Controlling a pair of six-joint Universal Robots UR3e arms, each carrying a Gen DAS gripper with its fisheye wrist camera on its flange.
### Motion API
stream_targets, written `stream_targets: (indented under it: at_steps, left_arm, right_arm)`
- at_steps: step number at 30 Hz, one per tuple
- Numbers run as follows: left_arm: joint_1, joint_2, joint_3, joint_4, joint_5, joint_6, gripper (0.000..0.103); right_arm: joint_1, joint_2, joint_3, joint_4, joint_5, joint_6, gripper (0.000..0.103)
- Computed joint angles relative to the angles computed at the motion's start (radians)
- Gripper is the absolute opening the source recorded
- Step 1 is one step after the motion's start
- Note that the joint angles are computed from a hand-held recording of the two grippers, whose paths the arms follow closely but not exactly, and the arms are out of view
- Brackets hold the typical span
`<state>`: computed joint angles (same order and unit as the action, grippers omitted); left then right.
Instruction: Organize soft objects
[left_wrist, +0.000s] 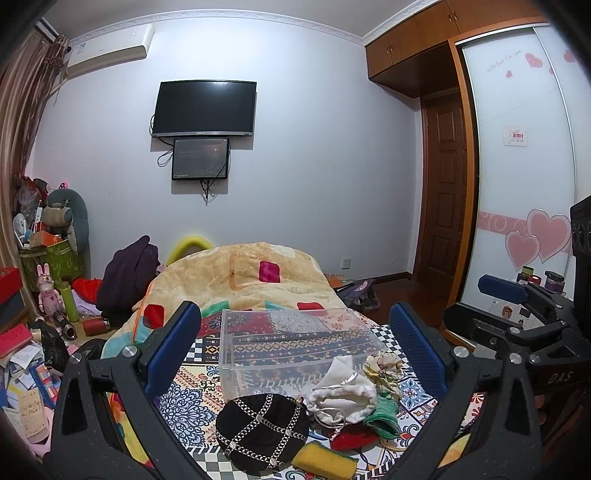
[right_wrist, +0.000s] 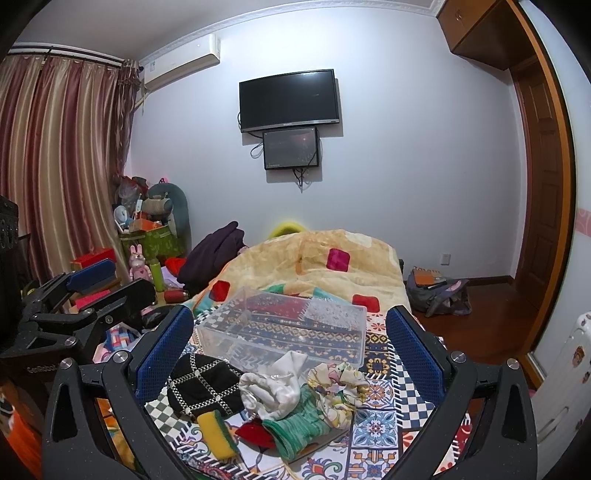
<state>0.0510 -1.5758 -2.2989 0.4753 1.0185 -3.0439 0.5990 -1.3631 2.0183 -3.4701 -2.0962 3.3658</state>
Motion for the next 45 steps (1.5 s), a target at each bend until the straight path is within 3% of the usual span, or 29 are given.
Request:
stream_targets:
  at_steps: [15, 23, 25, 30, 33, 41, 45]
  left_arm:
    - [-0.011, -0.006, 0.030, -0.063, 0.007, 0.025, 0.103]
    - [-0.024, -0.170, 0.146, -0.140, 0.006, 0.023, 0.103]
    - [-0.047, -0.247, 0.176, -0.082, 0.043, 0.021, 0.103]
    - [-0.080, -0.345, 0.247, -0.143, 0.098, 0.053, 0.087]
    - [-0.083, -0.380, 0.282, -0.229, 0.115, 0.054, 0.083]
    - [-0.054, -0.463, 0.339, -0.355, 0.106, 0.092, 0.078]
    - [-0.041, -0.494, 0.356, -0.406, 0.089, 0.123, 0.069]
  right_arm:
    - [-0.014, -0.003, 0.001, 0.021, 0.004, 0.008, 0.103]
    - [-0.131, -0.005, 0.049, 0.082, 0.111, 0.059, 0.101]
    - [-0.163, -0.002, 0.059, 0.099, 0.148, 0.067, 0.096]
    - [-0.230, 0.006, 0.087, 0.140, 0.224, 0.093, 0.081]
    - [-0.273, -0.005, 0.114, 0.162, 0.274, 0.108, 0.072]
    - [-0.343, -0.003, 0.133, 0.223, 0.346, 0.146, 0.071]
    - [-0.359, 0.007, 0.117, 0.266, 0.373, 0.155, 0.071]
